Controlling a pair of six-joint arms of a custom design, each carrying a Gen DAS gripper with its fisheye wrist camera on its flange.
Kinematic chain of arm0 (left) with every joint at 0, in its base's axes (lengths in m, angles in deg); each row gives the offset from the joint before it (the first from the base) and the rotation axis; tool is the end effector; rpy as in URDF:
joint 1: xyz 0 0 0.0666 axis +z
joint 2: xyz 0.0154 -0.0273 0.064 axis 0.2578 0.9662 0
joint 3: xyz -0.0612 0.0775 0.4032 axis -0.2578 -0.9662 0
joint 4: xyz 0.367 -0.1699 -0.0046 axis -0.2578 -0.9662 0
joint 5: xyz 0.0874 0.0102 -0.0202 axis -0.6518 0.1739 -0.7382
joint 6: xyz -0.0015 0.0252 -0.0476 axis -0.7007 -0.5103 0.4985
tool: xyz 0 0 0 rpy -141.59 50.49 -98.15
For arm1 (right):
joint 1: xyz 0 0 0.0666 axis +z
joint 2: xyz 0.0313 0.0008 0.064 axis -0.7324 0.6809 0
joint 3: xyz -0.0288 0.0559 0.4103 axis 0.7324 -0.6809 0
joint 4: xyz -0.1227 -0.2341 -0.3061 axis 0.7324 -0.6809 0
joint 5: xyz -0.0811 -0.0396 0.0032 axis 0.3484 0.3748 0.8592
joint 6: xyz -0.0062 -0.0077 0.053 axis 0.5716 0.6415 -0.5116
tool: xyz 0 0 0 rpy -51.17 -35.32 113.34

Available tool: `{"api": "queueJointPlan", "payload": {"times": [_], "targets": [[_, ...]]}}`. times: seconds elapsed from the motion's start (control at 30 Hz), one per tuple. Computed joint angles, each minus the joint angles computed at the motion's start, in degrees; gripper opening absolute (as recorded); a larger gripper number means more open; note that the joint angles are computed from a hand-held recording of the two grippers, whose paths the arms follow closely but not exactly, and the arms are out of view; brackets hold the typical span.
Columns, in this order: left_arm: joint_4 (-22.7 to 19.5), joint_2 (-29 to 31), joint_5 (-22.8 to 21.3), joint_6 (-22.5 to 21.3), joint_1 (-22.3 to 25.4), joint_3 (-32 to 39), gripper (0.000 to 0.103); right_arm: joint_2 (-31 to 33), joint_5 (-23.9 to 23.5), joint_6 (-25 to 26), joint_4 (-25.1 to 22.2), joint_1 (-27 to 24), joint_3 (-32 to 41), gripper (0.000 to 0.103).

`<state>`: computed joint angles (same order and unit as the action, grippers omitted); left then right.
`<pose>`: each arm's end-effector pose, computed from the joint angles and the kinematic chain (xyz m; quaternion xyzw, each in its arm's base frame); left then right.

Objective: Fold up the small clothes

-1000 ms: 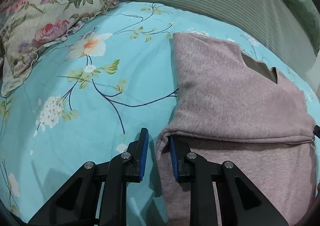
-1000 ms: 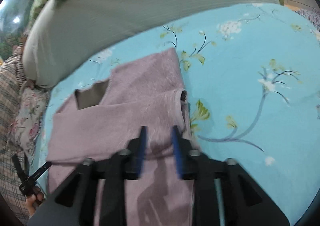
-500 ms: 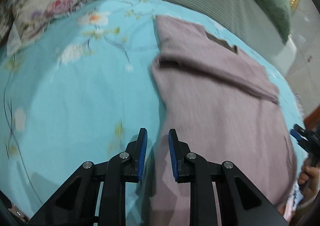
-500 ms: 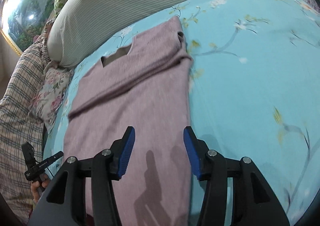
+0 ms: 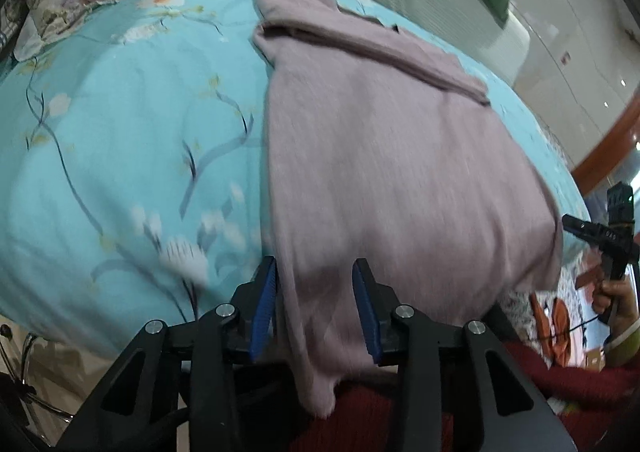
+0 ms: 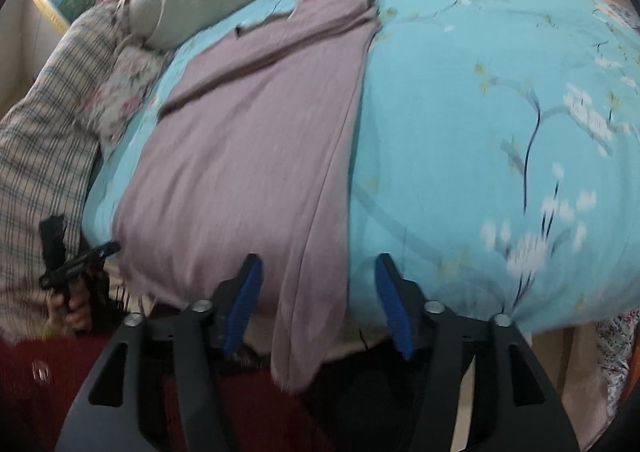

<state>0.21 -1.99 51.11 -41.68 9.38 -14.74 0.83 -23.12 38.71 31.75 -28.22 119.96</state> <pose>0.3765 -0.0425 0.3489 -0.0725 0.9484 -0.1302 0.2800 0.4635 0.1721 0.3742 -0.1260 0.9407 0.2420 0.2015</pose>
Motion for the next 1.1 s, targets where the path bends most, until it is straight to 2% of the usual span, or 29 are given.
{"api": "queueJointPlan", "payload": {"times": [0.17, 0.33, 0.37, 0.4, 0.43, 0.47, 0.53, 0.6, 0.63, 0.67, 0.77, 0.83, 0.87, 0.93, 0.97, 1.03, 1.1], "targets": [[-2.00, -0.87, 1.99, -1.35, -1.37, -2.77, 0.039, 1.13, -0.93, -0.28, -0.86, 1.65, -1.54, 0.065], [-2.60, 0.06, 3.37, -2.37, -2.34, -3.07, 0.040, 2.92, 2.06, -0.33, -0.88, 4.04, -0.47, 0.065], [-2.45, 0.01, 3.52, -2.35, -2.39, -3.16, 0.040, 2.90, 1.25, -0.77, -0.21, 3.48, -0.73, 0.059], [-2.29, 0.01, 3.80, -2.29, -2.30, -3.24, 0.040, 2.86, 0.37, -1.17, -0.12, 2.75, -0.89, 0.048], [-1.91, -0.16, 4.24, -2.15, -2.13, -3.54, 0.040, 2.64, -0.05, -1.58, -0.12, 2.07, -1.15, 0.020], [-1.53, -0.11, 4.67, -1.97, -1.94, -3.66, 0.040, 2.25, -1.24, -2.24, 0.24, 0.83, -1.77, 0.011], [-0.93, -0.34, 4.95, -1.77, -1.45, -4.02, 0.036, 1.46, -3.55, -2.91, 1.17, -0.75, -2.88, 0.010], [-0.92, -0.69, 4.52, -1.87, -1.15, -4.26, 0.026, 1.04, -5.64, -3.62, 2.22, -1.97, -3.71, 0.009], [-0.94, -0.77, 5.02, -2.05, -0.65, -4.37, 0.026, 0.94, -7.15, -4.20, 2.78, -2.29, -4.16, 0.009], [-1.05, -0.77, 6.21, -2.30, 0.12, -4.40, 0.026, 1.25, -8.48, -4.41, 3.13, -2.58, -4.18, 0.010], [-1.68, 0.33, 9.84, -1.86, 1.33, -4.02, 0.036, 2.03, -10.33, -4.21, 3.52, -1.56, -4.23, 0.011], [-2.10, 1.11, 10.46, -2.50, 1.10, -3.75, 0.035, 2.06, -13.54, -3.98, 4.36, -1.11, -4.47, 0.011], [-2.06, 1.16, 9.66, -3.12, 0.60, -3.78, 0.033, 1.44, -16.91, -4.53, 6.57, -1.15, -5.25, 0.010], [-2.10, 1.08, 7.45, -3.74, -0.53, -3.72, 0.012, 0.01, -23.17, -6.08, 11.43, -1.74, -6.73, 0.009], [-2.05, 0.92, 8.00, -3.71, -0.35, -3.84, 0.008, -0.53, -24.83, -6.87, 13.44, -1.95, -7.20, 0.009], [-0.94, -0.27, 10.24, -2.48, 0.62, -4.27, 0.006, -2.03, -29.43, -11.64, 21.26, -2.81, -8.64, 0.009], [0.39, -2.28, 12.86, -1.72, 1.63, -4.64, 0.005, -2.78, -31.48, -15.87, 27.07, -3.48, -9.60, 0.009]]}}
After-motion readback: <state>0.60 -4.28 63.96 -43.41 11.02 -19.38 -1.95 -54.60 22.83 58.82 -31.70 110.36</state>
